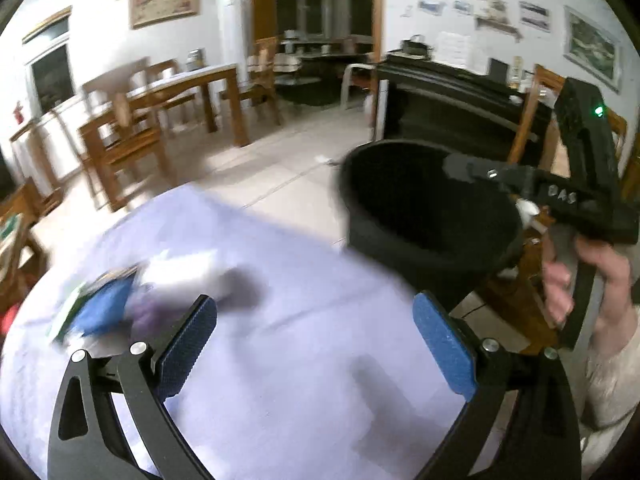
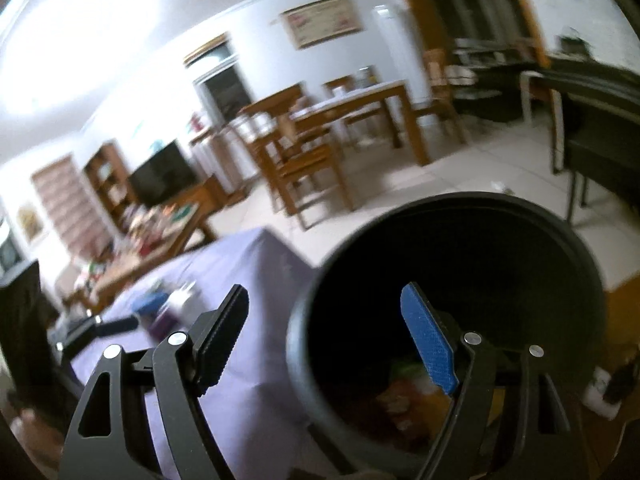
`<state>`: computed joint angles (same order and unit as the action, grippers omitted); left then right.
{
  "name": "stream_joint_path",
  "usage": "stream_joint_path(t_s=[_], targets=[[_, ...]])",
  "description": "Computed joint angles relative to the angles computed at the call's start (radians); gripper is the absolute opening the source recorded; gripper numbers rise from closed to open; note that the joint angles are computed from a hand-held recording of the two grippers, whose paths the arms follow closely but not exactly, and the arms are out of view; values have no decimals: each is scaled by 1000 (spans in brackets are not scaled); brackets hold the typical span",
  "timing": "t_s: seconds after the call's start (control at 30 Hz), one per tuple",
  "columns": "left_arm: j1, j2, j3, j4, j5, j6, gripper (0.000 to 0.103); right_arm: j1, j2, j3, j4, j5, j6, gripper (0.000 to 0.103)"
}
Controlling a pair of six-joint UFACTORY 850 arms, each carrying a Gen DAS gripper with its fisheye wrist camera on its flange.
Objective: Collect trash
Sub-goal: 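Grasp the blue probiotics stick with the left tool while the right tool grasps the white cylinder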
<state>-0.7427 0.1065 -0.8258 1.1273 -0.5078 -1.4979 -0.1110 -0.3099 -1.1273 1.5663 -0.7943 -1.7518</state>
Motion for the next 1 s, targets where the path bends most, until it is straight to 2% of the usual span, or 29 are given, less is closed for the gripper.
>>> stream_joint_path(t_s=[0.13, 0.2, 0.27, 0.33, 0.47, 0.57, 0.67, 0.73, 0.77, 0.83, 0.87, 0.9, 1.0], targets=[[20, 107, 93, -122, -92, 99, 97, 87, 16, -2, -86, -2, 11, 79], [32, 145, 126, -188, -134, 174, 96, 137, 18, -9, -124, 4, 23, 84], [53, 172, 154, -241, -147, 229, 88, 178, 19, -17, -151, 22, 24, 84], [93, 185, 171, -322, -122, 303, 75, 228, 20, -21, -171, 58, 5, 84], [138, 175, 185, -377, -71, 376, 71, 333, 9, -43, -224, 175, -32, 84], [157, 161, 185, -412, -6, 441, 69, 379, -21, -74, -286, 249, -50, 84], [164, 161, 187, -395, 28, 431, 61, 422, -74, -127, -365, 297, -5, 84], [169, 161, 193, -367, 35, 401, 50, 442, -114, -170, -467, 317, 82, 84], [170, 160, 193, -351, 34, 383, 48, 451, -130, -189, -511, 321, 117, 83], [171, 162, 196, -326, 33, 348, 36, 466, -152, -217, -587, 329, 178, 70], [175, 165, 198, -311, 27, 329, 31, 474, -165, -232, -643, 336, 232, 54], [183, 170, 201, -304, 24, 320, 22, 479, -176, -243, -688, 340, 281, 49], [207, 186, 216, -310, 69, 300, 18, 477, -181, -246, -694, 313, 310, 44]])
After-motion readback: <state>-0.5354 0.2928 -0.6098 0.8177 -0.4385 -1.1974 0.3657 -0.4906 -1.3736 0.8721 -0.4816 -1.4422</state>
